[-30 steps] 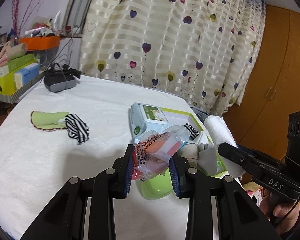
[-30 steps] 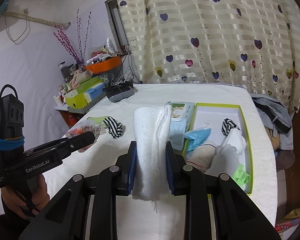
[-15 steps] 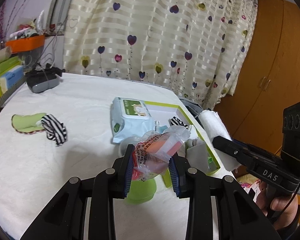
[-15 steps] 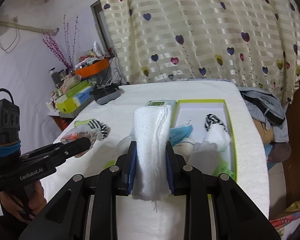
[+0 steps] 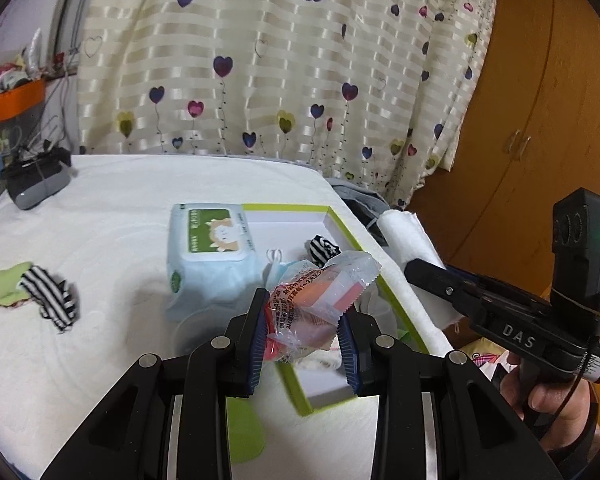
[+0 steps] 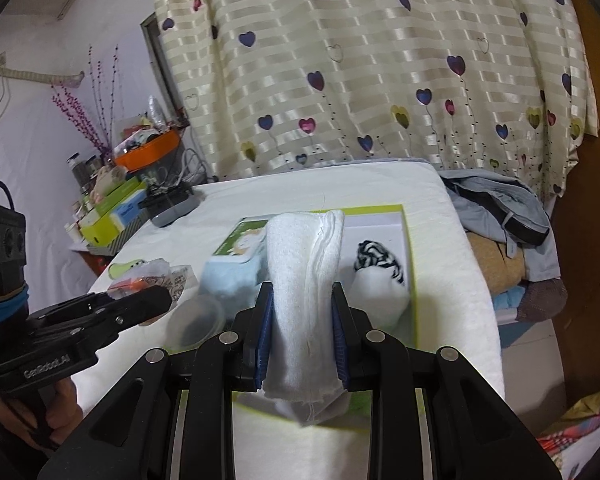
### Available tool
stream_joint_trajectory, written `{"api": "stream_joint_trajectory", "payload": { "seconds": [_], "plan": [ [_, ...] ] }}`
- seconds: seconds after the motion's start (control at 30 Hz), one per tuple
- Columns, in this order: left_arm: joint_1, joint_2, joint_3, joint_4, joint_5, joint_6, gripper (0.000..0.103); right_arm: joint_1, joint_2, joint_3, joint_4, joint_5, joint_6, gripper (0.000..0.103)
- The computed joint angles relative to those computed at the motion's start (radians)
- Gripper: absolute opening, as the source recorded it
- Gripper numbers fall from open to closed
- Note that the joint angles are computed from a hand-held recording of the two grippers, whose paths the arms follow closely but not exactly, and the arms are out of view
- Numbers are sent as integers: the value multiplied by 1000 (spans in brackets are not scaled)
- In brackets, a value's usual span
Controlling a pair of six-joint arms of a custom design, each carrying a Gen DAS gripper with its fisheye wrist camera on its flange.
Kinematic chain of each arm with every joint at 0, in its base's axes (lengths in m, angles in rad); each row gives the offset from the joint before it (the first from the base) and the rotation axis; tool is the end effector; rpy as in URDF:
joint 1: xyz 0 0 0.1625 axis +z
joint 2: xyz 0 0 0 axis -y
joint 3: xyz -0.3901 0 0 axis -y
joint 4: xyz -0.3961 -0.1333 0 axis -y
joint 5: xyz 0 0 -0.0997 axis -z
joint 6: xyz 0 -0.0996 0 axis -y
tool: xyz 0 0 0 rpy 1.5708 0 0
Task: Organize soft objects
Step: 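Carry the white pad and red packet over the yellow-rimmed box with both tools, then lower the white pad into the box and open the right tool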
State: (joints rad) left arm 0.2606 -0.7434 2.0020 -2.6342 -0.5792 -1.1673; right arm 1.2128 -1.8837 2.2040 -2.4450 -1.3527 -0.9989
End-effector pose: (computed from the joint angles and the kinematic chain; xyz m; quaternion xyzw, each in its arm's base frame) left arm -0.4235 -0.3372 -0.0233 0.1087 0.8699 -0.4197 0.2354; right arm 0.0077 -0.4212 0.3787 0.3294 -0.8981 0.2773 0.0891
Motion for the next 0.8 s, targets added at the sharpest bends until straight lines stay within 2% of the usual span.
{"api": "stream_joint_trajectory", "payload": {
  "seconds": [0.3, 0.53, 0.7, 0.8],
  "plan": [
    [47, 20, -44, -19, -4, 56, 31, 51, 152, -90, -35, -33, 57, 27],
    [80, 8, -56, -7, 19, 67, 31, 98, 281, -149, -55, -91, 90, 27],
    [96, 4, -65, 7, 28, 69, 31, 128, 368, -180, -69, -159, 104, 27],
    [105, 10, -79, 24, 27, 74, 31, 132, 398, -176, -118, -188, 108, 33]
  ]
}}
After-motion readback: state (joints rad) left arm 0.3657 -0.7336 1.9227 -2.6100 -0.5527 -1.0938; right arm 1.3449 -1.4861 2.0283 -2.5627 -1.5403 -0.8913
